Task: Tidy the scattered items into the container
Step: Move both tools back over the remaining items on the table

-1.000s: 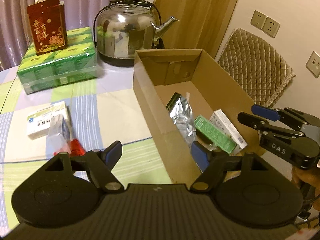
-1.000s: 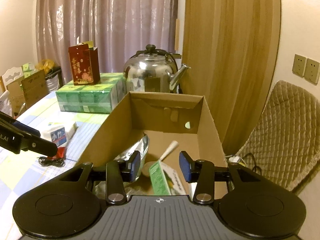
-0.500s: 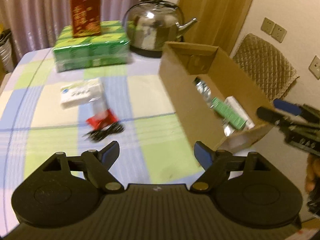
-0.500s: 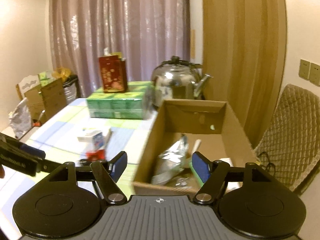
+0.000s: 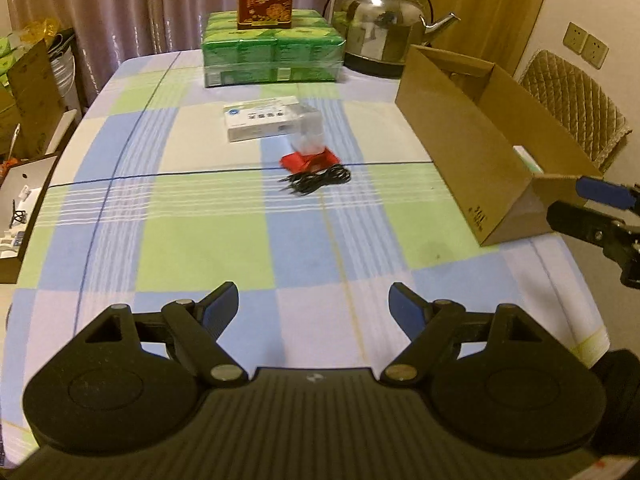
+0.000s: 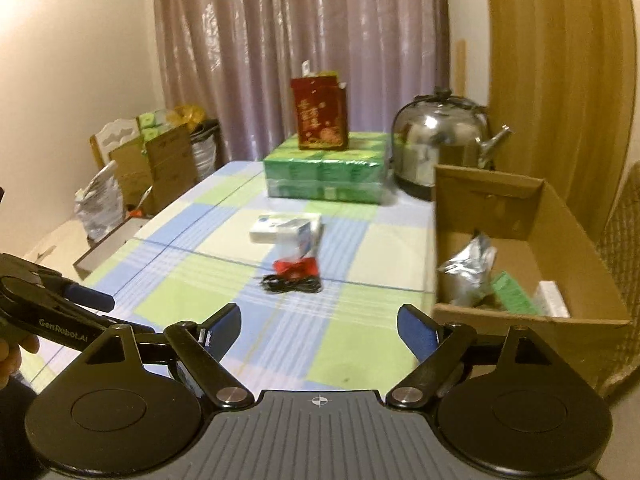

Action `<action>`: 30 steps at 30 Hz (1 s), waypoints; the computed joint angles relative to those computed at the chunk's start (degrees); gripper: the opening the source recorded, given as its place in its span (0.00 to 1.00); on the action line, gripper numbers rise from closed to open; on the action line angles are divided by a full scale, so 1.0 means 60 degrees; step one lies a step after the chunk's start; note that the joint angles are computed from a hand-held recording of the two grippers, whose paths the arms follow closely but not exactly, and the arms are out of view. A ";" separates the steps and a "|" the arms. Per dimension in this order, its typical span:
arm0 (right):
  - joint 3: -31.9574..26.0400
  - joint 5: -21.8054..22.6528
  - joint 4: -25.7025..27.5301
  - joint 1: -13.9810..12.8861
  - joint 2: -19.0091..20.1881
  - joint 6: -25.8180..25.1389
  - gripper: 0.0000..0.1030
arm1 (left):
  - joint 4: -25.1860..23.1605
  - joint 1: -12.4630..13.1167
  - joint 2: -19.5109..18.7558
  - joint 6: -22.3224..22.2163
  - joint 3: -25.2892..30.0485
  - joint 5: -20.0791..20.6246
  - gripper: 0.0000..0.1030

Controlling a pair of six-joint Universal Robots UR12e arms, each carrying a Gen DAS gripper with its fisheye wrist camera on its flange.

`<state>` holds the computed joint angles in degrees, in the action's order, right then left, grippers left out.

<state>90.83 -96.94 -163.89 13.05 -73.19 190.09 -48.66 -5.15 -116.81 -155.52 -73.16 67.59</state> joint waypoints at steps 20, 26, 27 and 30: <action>-0.0716 0.0235 0.0652 0.0154 0.0703 -0.0289 0.81 | -0.0136 0.0241 -0.0520 0.0165 0.0554 -0.0173 0.79; -0.1078 0.0275 0.0920 0.0086 0.1080 -0.0296 0.81 | -0.0336 0.0182 -0.0934 0.0175 0.1095 -0.0356 0.81; -0.1152 0.0285 0.1012 0.0070 0.1152 -0.0322 0.81 | -0.0415 0.0157 -0.1022 0.0183 0.1232 -0.0329 0.81; -0.1363 0.0292 0.1246 0.0025 0.1379 -0.0351 0.81 | -0.0585 0.0040 -0.1341 0.0309 0.1715 -0.0174 0.81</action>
